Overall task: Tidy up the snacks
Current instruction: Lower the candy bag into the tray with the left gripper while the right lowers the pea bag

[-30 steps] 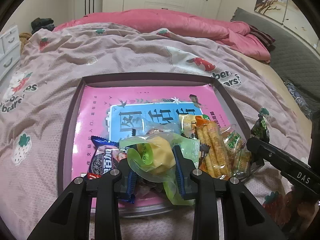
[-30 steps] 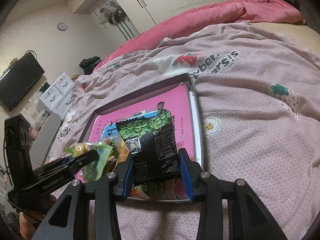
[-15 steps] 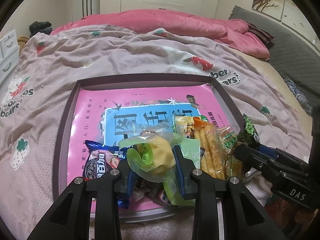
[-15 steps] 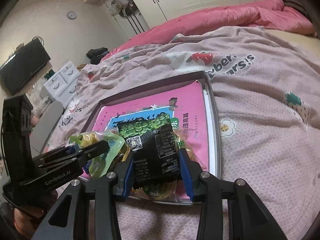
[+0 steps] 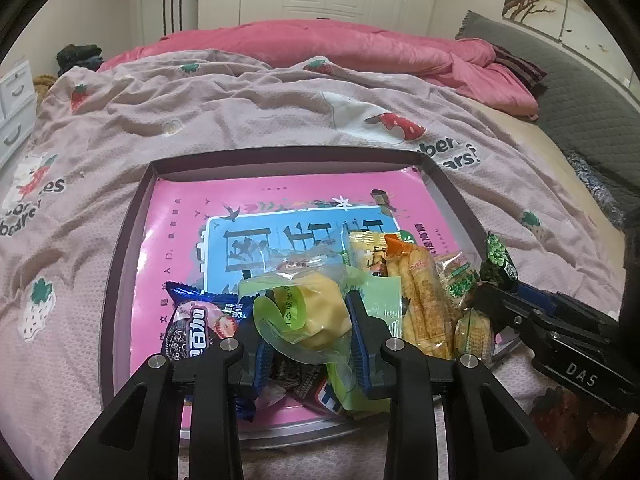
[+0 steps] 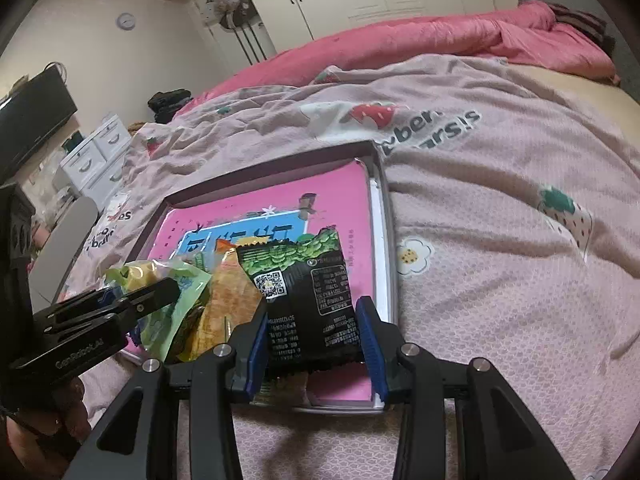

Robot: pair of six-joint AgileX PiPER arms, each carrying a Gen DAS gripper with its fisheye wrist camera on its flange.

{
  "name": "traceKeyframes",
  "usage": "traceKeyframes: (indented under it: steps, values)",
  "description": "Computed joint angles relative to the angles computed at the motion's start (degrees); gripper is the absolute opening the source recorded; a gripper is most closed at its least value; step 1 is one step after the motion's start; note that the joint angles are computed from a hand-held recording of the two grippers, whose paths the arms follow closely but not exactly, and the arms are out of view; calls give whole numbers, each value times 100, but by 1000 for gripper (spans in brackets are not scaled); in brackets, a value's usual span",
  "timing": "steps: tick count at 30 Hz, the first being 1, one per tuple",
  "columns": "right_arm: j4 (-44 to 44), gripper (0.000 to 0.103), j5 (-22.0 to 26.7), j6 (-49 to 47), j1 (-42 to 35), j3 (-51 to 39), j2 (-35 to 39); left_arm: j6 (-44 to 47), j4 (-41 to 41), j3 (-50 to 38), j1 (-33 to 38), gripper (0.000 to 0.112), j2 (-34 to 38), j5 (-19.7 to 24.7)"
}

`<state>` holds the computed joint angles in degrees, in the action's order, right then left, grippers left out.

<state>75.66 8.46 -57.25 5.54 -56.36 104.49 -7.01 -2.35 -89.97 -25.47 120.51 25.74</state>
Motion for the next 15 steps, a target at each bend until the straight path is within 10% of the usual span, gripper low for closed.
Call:
traceKeyframes:
  steps: [15]
  values:
    - [1301,43,65,-1332,35,62,31,236,-252,-45,55,34,50,13]
